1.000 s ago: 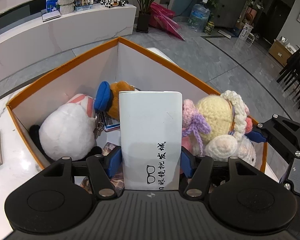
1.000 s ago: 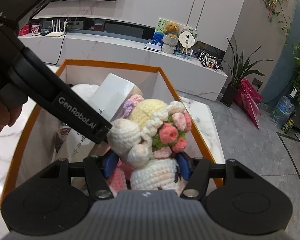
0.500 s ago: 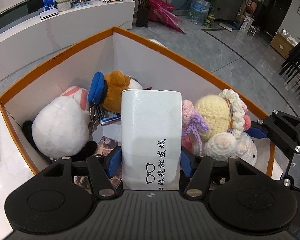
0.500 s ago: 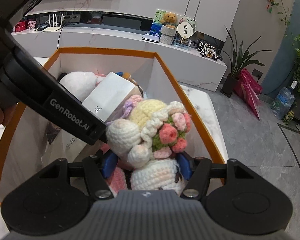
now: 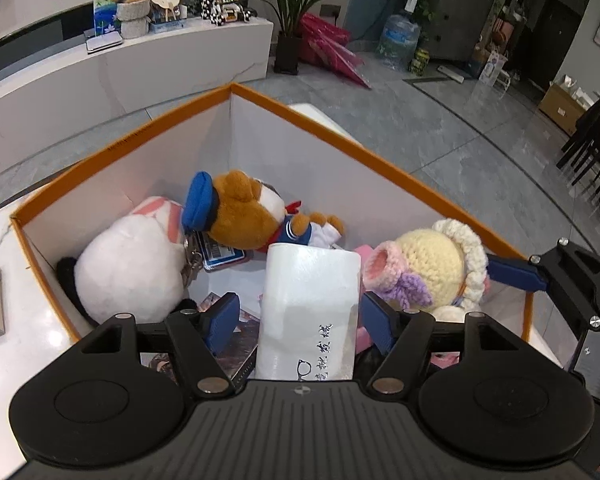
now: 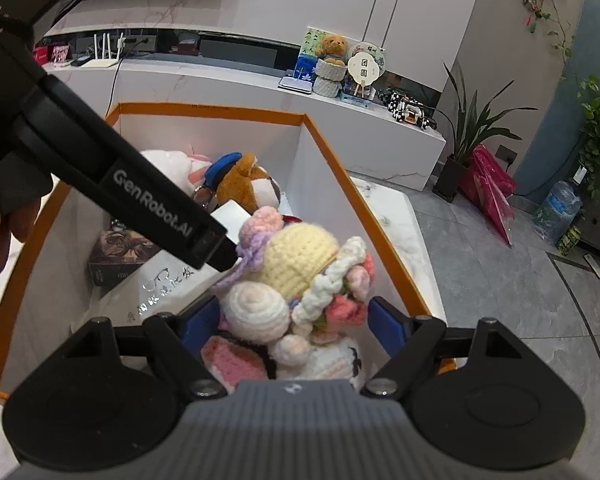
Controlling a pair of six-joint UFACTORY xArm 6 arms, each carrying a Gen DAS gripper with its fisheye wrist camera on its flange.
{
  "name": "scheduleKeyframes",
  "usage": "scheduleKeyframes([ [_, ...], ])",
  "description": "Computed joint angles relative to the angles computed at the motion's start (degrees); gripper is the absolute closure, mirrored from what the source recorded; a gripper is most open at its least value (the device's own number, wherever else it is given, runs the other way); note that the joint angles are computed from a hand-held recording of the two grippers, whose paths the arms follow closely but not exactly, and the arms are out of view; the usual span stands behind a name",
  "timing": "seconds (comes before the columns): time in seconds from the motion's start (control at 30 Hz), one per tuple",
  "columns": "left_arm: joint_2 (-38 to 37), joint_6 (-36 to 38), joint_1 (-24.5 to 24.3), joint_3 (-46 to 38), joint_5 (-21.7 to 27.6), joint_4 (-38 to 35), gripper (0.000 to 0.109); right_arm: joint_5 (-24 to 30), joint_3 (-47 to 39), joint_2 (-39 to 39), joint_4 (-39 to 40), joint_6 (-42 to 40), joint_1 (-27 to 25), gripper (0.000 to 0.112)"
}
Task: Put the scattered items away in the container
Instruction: 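Carry the white box and crochet bunny over the orange box and lower them in, then open both tools to release the white box and bunny into the orange box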
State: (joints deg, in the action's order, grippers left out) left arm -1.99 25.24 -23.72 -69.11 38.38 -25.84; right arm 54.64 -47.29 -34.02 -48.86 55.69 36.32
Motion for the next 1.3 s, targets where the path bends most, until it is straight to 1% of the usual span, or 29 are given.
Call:
scheduleKeyframes([
  [0.2,-3.6,4.0,2.1,1.5,-1.3,-7.1,0.029,-0.1,0.1,-1.9,-1.6,3.5,1.0,0.027],
  [0.27,-5.5,5.6,3.2,2.6,-1.6,-8.9,0.026,-0.2,-0.2,-2.3,-1.7,4.3,1.2,0.027],
  [0.37,-8.9,6.8,5.0,4.9,-1.8,-9.7,0.025,-0.3,-0.5,-2.9,-2.3,5.9,1.6,0.025],
  [0.47,-13.3,8.9,7.4,7.6,-0.4,-10.4,0.025,-0.8,-0.6,-3.7,-3.1,7.8,2.1,0.025],
  [0.6,-22.4,14.6,11.5,14.0,1.7,-11.3,0.024,-1.2,-0.1,-6.1,-4.6,9.3,3.7,0.025],
  [0.73,-33.2,18.2,16.7,20.4,7.9,-7.3,0.024,-0.5,0.0,-9.0,-7.0,9.8,6.9,0.024],
  [0.8,-38.4,17.1,19.8,22.9,11.0,-5.4,0.023,1.1,-0.5,-9.6,-7.9,8.9,9.0,0.023],
  [0.9,-44.8,15.2,24.9,25.4,17.3,-4.7,0.022,3.5,-1.8,-9.7,-8.1,8.4,12.1,0.021],
  [1.0,-49.4,12.4,28.3,25.8,22.8,-1.9,0.022,4.8,-3.8,-8.8,-6.1,9.5,14.1,0.021],
  [1.07,-51.4,12.0,31.3,25.5,26.1,-2.8,0.021,8.4,-6.4,-6.9,-7.1,10.7,16.8,0.02],
  [1.1,-52.4,13.1,32.9,25.7,27.0,-4.0,0.02,9.3,-7.2,-6.2,-8.4,11.4,18.0,0.019],
  [1.13,-53.1,14.6,34.1,25.9,27.4,-5.4,0.02,9.2,-7.9,-5.4,-9.4,12.2,18.5,0.019],
  [1.23,-54.6,21.0,36.5,27.6,26.7,-9.9,0.02,5.2,-8.8,-3.1,-11.9,14.7,17.9,0.018],
  [1.3,-55.6,22.4,37.5,29.4,25.2,-11.2,0.02,0.1,-8.0,-2.1,-14.2,16.5,16.9,0.018],
])
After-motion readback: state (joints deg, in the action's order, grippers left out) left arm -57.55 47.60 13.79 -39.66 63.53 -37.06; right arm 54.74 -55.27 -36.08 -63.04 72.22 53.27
